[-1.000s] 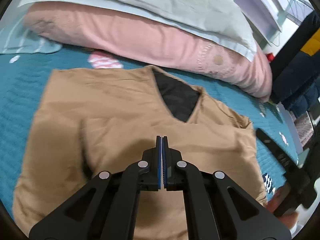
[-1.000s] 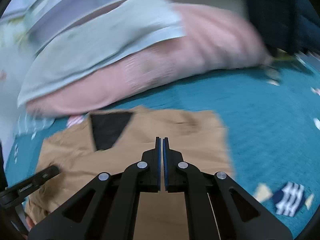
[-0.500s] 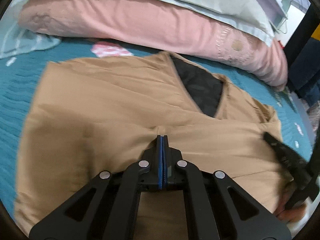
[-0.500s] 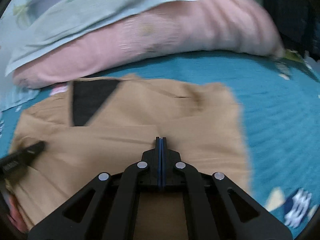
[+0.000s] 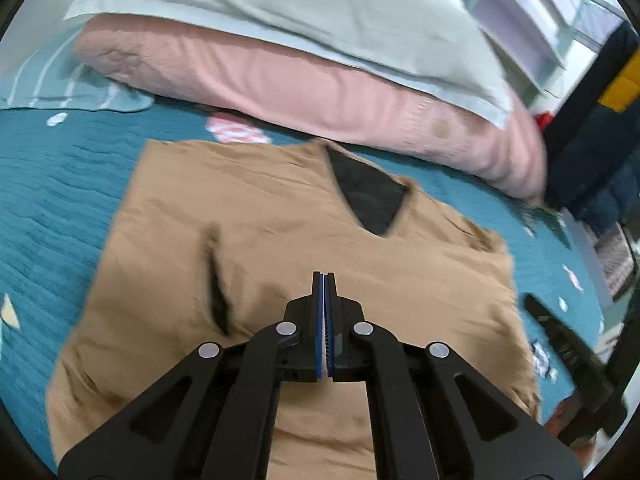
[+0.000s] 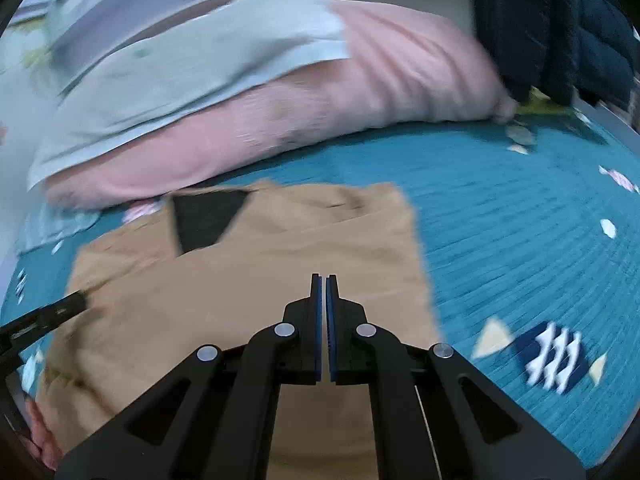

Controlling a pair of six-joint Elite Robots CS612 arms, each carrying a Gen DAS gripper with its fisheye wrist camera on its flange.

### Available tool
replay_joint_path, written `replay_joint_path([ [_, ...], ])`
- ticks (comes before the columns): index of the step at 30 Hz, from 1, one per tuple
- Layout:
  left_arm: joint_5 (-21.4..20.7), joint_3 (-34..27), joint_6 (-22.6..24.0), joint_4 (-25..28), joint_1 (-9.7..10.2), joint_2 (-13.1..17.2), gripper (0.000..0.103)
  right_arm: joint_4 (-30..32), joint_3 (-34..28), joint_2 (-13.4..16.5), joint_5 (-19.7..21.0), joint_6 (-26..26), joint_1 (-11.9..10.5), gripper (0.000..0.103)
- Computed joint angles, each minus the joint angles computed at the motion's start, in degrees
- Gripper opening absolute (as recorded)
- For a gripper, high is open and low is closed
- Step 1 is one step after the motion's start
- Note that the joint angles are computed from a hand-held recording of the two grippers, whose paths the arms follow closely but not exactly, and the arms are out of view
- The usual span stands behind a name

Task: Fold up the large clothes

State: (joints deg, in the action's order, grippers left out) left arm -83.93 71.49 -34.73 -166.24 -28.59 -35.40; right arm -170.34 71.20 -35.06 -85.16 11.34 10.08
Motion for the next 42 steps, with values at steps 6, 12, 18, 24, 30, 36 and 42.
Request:
replay_joint_path([
  [6,-2.3,0.0,0.3,3.8,-1.41,0.7,0.003,4.6,-0.2,0.3,3.7,-5.7,2.0,0.003],
  [12,-1.3,2.0,0.0,4.0,-1.05,0.0,0.003,4.6,1.6,-0.4,1.9,-8.4,0.8,0.000],
  [18,0.5,4.0,0.5,4.3,-0.06,-1.3,0.003,5.9,3.9,-2.2,-5.7,-6.4,-1.1,0.000],
  [24,0.5,4.1,0.2,4.5,-0.25,-1.0,0.003,7.7,4.3,-1.8,-6.4,-3.0,-2.4,0.000],
  [30,-0.2,3.3,-1.3,5.5,0.00,-1.0,0.003,10.3,3.5,-2.2,-5.8,-2.9,-2.5,0.000],
  [36,-1.0,4.0,0.6,5.8,-0.38,-2.5,0.009,8.9,4.0,-3.8,-2.1,-0.8,-3.0,0.007],
  [42,1.0,4.5,-0.7,4.8,-1.29,-3.8,0.079,2.8,4.9,-5.4,0.0,-1.3,-2.8,0.090],
])
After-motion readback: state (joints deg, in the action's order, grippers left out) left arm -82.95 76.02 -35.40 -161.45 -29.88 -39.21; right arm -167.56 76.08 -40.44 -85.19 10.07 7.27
